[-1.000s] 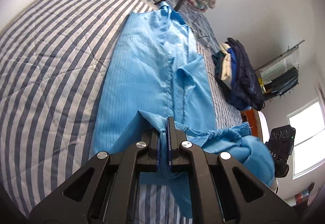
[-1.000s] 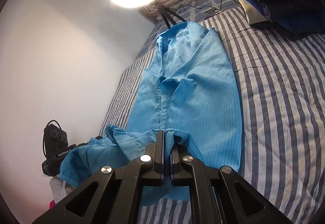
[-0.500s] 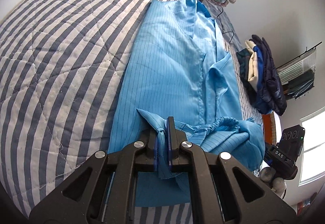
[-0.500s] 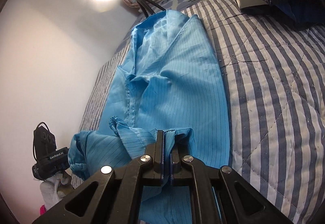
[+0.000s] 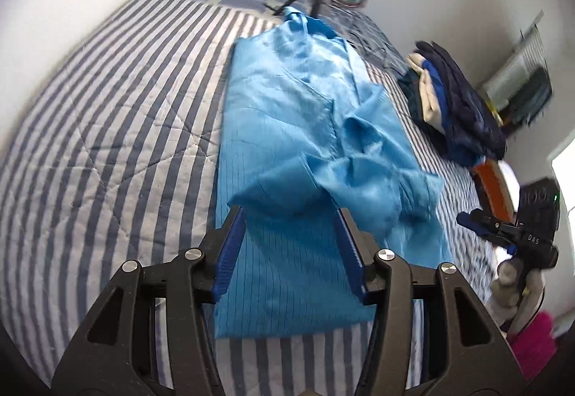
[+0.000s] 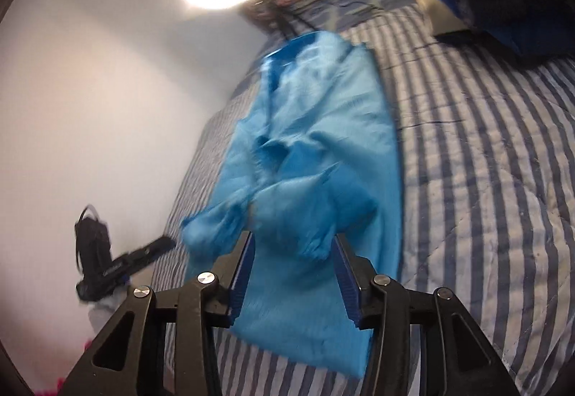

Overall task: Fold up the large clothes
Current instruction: 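Lay the folded end on the jacket and open both tools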

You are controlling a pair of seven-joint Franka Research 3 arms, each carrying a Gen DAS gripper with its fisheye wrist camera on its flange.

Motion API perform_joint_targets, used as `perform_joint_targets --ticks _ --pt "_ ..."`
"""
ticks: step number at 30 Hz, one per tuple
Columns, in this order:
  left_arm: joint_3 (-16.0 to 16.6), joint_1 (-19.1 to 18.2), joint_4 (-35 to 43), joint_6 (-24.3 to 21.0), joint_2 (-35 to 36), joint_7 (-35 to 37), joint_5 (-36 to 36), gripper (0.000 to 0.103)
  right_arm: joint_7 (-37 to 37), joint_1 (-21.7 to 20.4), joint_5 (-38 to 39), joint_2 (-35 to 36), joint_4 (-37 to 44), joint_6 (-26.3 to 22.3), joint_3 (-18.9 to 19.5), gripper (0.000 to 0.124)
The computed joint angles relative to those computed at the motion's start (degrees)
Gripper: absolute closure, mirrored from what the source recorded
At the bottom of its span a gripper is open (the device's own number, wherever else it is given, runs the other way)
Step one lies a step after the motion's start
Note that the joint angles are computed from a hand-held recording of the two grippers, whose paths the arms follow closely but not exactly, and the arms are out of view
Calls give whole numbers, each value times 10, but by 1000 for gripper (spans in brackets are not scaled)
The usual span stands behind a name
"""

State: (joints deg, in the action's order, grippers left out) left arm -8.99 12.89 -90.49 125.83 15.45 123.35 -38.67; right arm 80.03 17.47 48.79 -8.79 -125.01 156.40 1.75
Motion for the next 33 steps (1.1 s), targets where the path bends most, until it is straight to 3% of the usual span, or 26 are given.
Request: perform_joint_targets --ticks 2,5,10,13,22,25,30,33 --pt "-3 3 -8 -19 -9 24 -5 51 -29 5 6 8 9 -34 -2 84" --pt "-2 -10 -4 -42 -3 37 27 51 41 -7 -109 38 33 -67 17 89" --pt "-4 -34 25 -47 37 -11 83 58 89 -10 -221 84 84 -106 24 91" --pt "-8 -39 54 -30 64 -41 102 58 111 -13 -250 107 103 -96 22 91" --pt "-36 -20 174 5 156 -147 92 58 122 -27 -189 137 125 -1 20 90" --pt "-41 -10 194 1 168 -164 103 58 197 -23 -268 136 123 2 8 90" --pt "-57 12 162 15 137 -128 88 58 263 -22 -342 105 95 9 7 90" --pt "-61 17 122 11 105 -79 76 58 205 -24 -276 92 82 23 16 87"
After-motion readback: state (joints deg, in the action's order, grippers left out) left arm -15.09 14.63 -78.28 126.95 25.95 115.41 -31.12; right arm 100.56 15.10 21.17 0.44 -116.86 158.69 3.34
